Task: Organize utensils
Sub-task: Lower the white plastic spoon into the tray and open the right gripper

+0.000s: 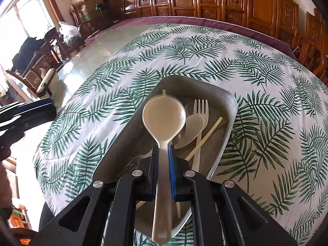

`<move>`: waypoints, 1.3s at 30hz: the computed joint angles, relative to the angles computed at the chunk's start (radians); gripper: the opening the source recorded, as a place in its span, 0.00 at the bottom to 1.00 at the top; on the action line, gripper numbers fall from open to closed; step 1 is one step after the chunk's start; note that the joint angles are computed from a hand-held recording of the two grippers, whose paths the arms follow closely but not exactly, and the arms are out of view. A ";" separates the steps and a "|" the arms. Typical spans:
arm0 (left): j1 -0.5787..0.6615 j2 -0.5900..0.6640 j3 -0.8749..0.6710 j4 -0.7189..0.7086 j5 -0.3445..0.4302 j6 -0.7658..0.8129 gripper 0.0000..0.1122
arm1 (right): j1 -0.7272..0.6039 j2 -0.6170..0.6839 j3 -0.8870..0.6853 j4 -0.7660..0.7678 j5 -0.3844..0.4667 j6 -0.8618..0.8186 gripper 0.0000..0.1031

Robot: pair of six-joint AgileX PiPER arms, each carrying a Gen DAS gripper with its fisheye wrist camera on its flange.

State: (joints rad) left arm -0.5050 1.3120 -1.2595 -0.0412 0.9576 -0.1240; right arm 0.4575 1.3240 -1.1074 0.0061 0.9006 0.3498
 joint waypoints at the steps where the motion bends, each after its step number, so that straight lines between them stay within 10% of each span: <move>1: 0.002 -0.001 0.000 -0.001 0.000 0.002 0.20 | -0.007 0.008 -0.002 0.006 -0.004 -0.001 0.11; 29: -0.065 -0.053 0.000 0.056 0.032 -0.083 0.21 | -0.011 -0.090 0.009 0.005 -0.023 0.058 0.11; 39: -0.330 -0.123 -0.027 0.297 0.107 -0.372 0.66 | 0.189 -0.397 0.019 -0.252 0.213 0.299 0.21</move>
